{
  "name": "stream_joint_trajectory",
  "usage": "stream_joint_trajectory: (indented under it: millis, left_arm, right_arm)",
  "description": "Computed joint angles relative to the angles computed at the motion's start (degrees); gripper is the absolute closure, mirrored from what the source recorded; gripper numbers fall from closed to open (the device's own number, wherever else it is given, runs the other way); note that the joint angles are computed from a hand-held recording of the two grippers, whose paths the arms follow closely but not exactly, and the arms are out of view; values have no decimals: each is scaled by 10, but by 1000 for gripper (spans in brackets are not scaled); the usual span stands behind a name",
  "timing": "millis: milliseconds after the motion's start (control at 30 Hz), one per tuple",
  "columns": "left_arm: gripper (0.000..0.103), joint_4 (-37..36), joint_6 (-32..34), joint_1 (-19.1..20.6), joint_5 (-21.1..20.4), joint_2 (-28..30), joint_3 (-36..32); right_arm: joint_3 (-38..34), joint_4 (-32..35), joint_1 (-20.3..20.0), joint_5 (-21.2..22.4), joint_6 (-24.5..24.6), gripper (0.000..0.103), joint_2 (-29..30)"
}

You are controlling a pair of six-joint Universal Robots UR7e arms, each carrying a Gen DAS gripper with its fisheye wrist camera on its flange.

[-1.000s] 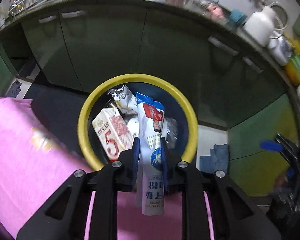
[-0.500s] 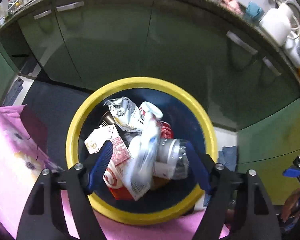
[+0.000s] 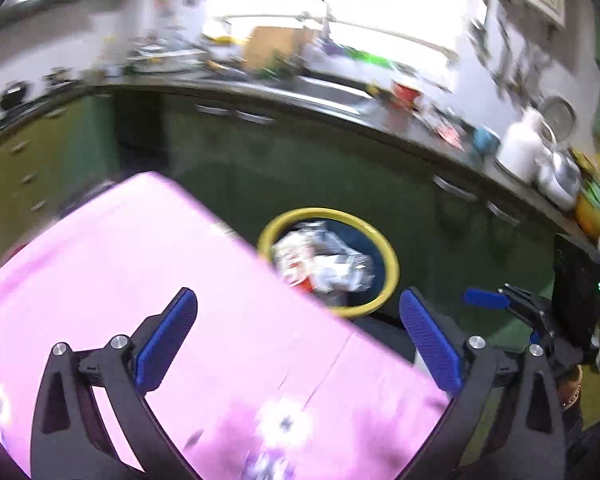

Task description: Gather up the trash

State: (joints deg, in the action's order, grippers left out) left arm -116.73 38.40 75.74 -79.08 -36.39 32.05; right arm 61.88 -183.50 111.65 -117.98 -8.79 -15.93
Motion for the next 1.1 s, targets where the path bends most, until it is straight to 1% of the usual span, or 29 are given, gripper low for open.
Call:
stream_joint_trajectory:
  millis: [67,133,167,267,367,500,567,667,900,1000,1100]
  left_arm:
    - [6,-65,-15,7,15,-55,82]
    - [6,-162,-28,14,49,-121,184]
    - [6,-205,-32,16,65,-144,219]
    - [6,-307,-49,25,95,-199,298]
    - [6,-378,-65,34,125,-235,344]
    - [6,-414,-89,44,147,-275,386]
    - [6,-435,-90,47,153,-287,404]
    - [6,-462,-93,48,176,-307,431]
    - [6,-499,-109,49,182,-348,483]
    - [6,-506,-108,46,182,-357,495]
    - [6,-523,-99,42,184,-364,508]
  right_arm:
    - [-23,8,9,1,-10,8,14]
    - [-43,14,20,-4,-22,6,28]
    - [-53,16,24,-8,-27,5,34]
    - [-94,28,46,-42,-53,5,60]
    - [-119,38,63,-68,-73,5,76]
    - [-126,34,82,-96,-95,5,83]
    - [-115,19,88,-103,-94,5,79]
    - [-106,-14,96,-114,-94,5,76]
    - [-78,-82,112,-128,-101,5,67]
    - [-63,-94,116,-127,-99,5,60]
    - [-54,-110,121,-127,-107,5,57]
